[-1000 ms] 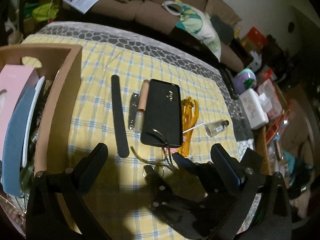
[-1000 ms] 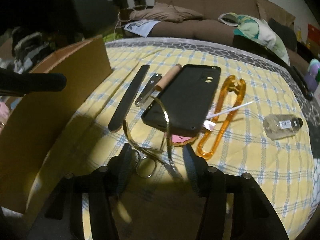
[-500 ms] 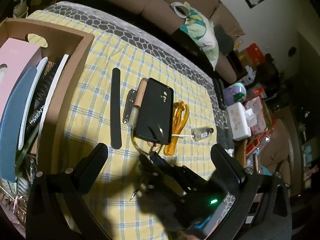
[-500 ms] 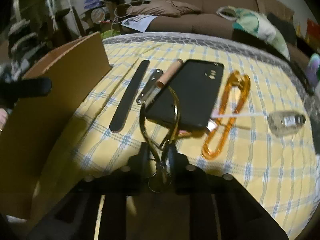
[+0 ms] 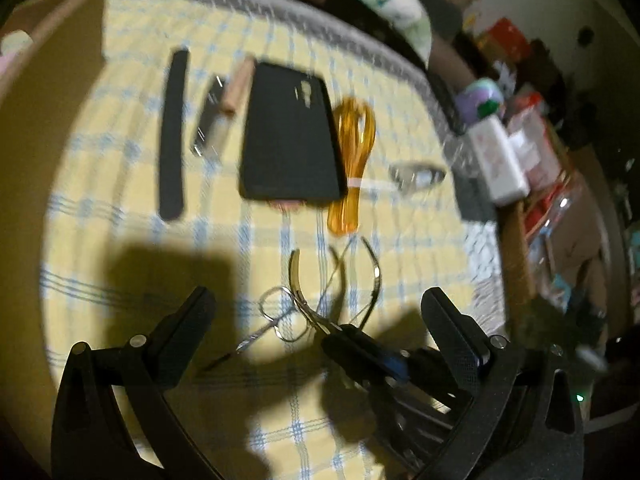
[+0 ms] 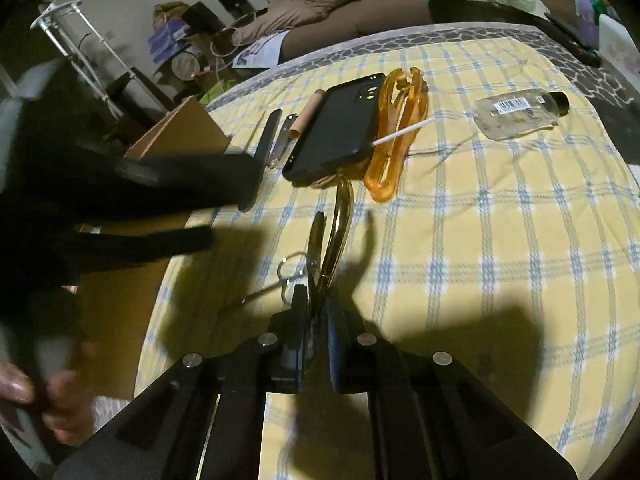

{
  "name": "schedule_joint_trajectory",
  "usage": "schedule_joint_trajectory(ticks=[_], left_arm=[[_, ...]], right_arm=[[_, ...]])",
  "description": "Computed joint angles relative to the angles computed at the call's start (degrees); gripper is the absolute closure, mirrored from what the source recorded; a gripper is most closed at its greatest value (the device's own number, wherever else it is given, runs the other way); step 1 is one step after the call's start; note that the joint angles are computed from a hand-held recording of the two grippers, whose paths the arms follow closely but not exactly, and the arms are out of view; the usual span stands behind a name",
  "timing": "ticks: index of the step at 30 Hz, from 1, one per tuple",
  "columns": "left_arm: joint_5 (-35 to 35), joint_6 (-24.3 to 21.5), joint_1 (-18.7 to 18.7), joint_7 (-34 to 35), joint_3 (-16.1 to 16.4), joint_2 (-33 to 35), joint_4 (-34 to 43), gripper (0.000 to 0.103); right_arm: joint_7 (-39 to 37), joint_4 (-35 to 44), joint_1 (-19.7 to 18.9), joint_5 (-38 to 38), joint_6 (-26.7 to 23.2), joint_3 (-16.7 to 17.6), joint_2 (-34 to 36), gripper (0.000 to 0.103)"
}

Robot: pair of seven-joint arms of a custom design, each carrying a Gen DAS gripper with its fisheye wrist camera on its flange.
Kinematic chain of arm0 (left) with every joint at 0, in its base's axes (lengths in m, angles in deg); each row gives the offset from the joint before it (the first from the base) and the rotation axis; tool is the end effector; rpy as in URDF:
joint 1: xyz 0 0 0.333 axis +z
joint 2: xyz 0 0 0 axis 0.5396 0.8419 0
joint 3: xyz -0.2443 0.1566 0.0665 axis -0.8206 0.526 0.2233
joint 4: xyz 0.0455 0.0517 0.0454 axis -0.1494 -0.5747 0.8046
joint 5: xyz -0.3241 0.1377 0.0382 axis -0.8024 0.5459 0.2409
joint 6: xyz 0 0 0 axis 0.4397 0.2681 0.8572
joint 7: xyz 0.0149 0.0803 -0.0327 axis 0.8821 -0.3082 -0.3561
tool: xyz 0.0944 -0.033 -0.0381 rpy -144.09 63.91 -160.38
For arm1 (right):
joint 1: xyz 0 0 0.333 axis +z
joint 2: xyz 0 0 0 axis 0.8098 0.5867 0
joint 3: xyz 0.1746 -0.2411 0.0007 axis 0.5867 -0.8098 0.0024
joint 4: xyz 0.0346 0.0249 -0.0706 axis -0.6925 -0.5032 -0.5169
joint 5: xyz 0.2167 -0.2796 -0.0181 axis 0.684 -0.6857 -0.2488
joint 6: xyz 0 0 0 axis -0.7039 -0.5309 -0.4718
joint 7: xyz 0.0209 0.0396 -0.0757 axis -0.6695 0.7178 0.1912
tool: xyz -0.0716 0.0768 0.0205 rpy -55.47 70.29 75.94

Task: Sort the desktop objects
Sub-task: 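Close the right gripper on the gold curved nipper and lift it, then carry the gold nipper in the right gripper over the cardboard box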

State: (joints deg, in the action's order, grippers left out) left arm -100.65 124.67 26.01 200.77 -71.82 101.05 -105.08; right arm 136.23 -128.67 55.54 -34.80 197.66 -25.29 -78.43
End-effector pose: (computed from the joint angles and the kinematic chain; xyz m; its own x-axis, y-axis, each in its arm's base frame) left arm 0.5725 -0.2264 0.3270 -0.3720 -0.7833 0.4980 -0.9254 0.2714 -0.2644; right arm 0.4508 0.1324 0.3001 -0.0466 -0.9040 -0.4251 -0.8033 0.2869 -0.5219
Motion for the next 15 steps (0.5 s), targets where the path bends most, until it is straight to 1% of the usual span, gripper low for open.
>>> schedule_joint_trajectory(ticks=[3, 4, 5, 6, 7, 8, 9, 10, 11, 13, 15], left_arm=[[3.2, 0.1, -1.9, -2.0, 0.6, 1.8, 0.4, 0.001], [2.5, 2.3, -1.7, -0.5, 0.0, 1.1, -0.9, 0.001], [2.0, 2.9, -1.4, 0.6, -0.5, 0.7, -1.6, 0.002], [1.8, 2.0, -1.1, 1.1, -0.8, 0.7, -1.5, 0.004], [2.0, 2.4, -1.3, 1.3, -0.7, 0.4, -2.1, 0.006], [1.7, 2.4, -1.1, 1.9, -0.8, 0.0, -2.5, 0.018], [1.1, 1.1, -0.5, 2.6, -1.0, 0.6, -1.6, 0.041], [0.7, -0.6, 0.0, 2.4, -0.9, 0.9, -1.0, 0.049], [1.3, -1.1, -0.2, 1.6, -0.3, 1.0, -0.6, 0.056], [-0.5, -2.6, 1.1, 2.0, -0.4, 1.1, -0.4, 0.061], [-1.8, -5.2, 2.3, 1.6, -0.1, 0.7, 0.0, 0.062]], right_arm=[[-2.1, -1.7, 1.8, 2.8, 2.1, -1.2, -0.1, 0.095], [-1.9, -1.8, 1.6, 2.5, 2.9, -1.0, 0.2, 0.095], [-0.6, -1.8, 0.6, 1.0, 4.4, -0.5, 0.7, 0.095], [-0.2, -2.1, 0.4, 0.3, 5.6, -0.6, 0.9, 0.095], [-0.4, -2.5, 0.7, 0.5, 6.9, -0.9, 0.9, 0.095], [-0.5, -2.8, 1.0, 0.7, 8.1, -1.1, 0.7, 0.095], [-0.6, -2.9, 1.4, 1.0, 8.9, -1.3, 0.7, 0.095], [0.2, -2.8, 1.4, 0.3, 9.7, -1.3, 0.6, 0.094], [-0.3, -2.9, 2.4, 1.3, 8.7, -1.5, -0.2, 0.094], [-1.0, -3.0, 3.5, 2.2, 7.4, -1.9, -1.2, 0.094], [0.1, -3.1, 3.7, 1.6, 7.2, -1.6, -1.7, 0.094]])
